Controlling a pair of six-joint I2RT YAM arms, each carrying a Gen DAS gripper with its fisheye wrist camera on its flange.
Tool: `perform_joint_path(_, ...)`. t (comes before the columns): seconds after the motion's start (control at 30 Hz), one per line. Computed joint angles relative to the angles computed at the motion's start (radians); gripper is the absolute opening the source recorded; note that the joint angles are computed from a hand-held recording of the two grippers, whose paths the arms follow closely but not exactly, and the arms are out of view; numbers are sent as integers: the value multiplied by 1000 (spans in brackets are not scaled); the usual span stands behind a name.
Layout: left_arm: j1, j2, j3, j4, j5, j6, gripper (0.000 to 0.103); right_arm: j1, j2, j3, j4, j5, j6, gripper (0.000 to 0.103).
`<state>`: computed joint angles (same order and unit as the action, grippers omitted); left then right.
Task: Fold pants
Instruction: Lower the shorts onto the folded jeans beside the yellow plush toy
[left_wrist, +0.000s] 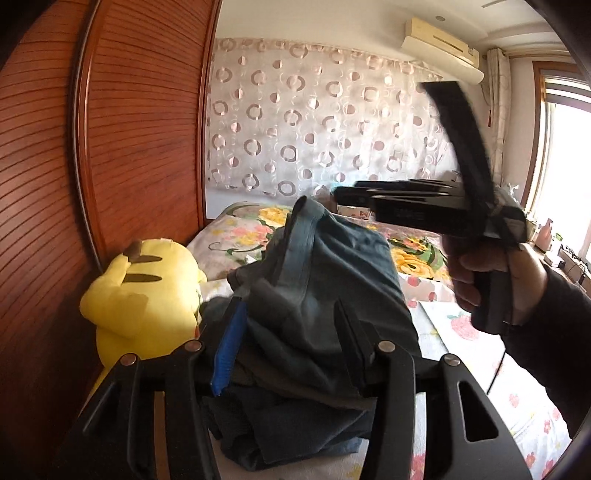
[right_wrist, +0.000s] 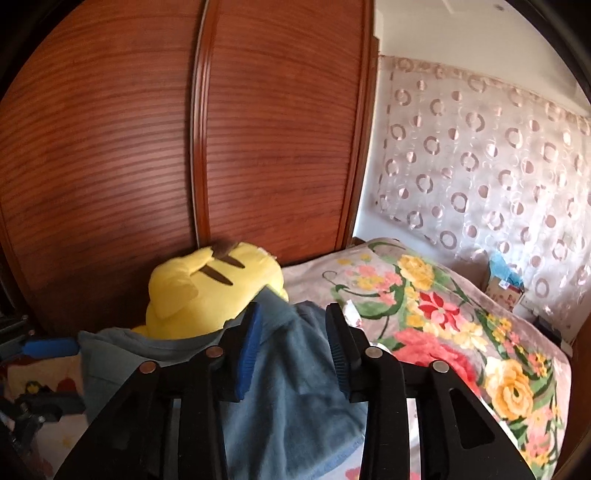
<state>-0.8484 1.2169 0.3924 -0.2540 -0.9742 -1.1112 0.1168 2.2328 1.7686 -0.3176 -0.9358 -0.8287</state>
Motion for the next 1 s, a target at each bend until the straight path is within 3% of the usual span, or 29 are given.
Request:
perform_joint_path(0.1, 13, 17, 20, -4, -4, 26, 51, -47, 26, 53, -110, -64, -50, 37)
perform_joint_path(0.23, 62, 31, 0, 88, 35, 119, 51, -75, 106, 157, -264, -68, -147, 37)
perform_joint_path(0.37, 117, 109, 10, 75, 78, 107, 51, -69, 173, 253, -319, -36, -141, 37)
perform_joint_path(0.43, 142, 100, -32, 126, 105, 111, 51, -58, 212, 321, -348, -23, -118, 37)
perform_joint_path(0.77, 189, 204, -83, 262, 172, 113, 51, 22, 291, 408, -281, 77, 15, 37)
perform_joint_path(1.0, 196, 206, -79, 264, 176, 116, 51, 5, 201, 250, -172, 64, 38, 37)
